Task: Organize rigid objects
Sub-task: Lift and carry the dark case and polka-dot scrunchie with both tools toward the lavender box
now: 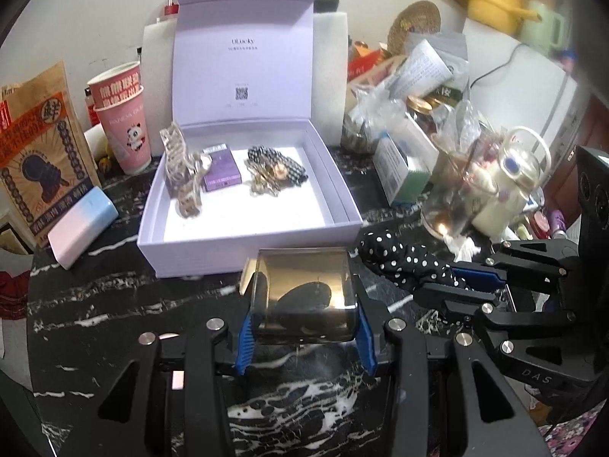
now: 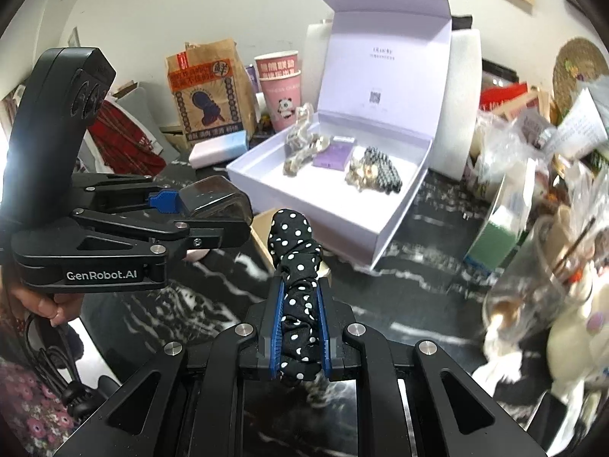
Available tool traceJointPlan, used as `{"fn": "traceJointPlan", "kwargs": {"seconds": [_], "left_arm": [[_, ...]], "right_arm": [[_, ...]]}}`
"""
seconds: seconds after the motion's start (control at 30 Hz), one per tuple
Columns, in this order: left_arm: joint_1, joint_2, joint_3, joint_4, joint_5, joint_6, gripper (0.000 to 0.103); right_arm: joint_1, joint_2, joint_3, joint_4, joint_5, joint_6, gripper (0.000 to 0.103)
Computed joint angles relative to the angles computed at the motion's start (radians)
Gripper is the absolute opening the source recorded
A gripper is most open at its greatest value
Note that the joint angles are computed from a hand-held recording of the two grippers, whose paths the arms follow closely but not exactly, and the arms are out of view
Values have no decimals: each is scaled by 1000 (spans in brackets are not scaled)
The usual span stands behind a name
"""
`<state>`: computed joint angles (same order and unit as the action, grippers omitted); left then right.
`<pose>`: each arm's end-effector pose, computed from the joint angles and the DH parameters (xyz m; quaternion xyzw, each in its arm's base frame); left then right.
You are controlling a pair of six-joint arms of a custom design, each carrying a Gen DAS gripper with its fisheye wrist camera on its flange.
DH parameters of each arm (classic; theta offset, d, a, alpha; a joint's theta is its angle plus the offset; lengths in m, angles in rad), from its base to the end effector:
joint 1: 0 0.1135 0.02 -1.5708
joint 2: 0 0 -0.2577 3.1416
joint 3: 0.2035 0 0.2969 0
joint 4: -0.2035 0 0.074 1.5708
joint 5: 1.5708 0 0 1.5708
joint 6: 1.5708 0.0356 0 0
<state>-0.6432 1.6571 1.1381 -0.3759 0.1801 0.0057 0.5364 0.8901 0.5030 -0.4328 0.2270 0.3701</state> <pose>0.3104 -0.2406 0.1931 0.3278 0.8811 -0.1841 0.2870 0.1965 0.1075 0.1801 -0.0354 0.9246 0.0648 0.3737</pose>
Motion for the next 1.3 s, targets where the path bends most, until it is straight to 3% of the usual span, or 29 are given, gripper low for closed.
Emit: {"fn": "traceJointPlan", "kwargs": {"seconds": [0.6, 1.3], "left_arm": [[34, 125, 238, -17, 6, 62, 42], [48, 424, 652, -86, 28, 138, 42]], "right_arm": [[-173, 139, 173, 74, -65, -225, 16], [-344, 375, 367, 157, -141, -305, 16]]}}
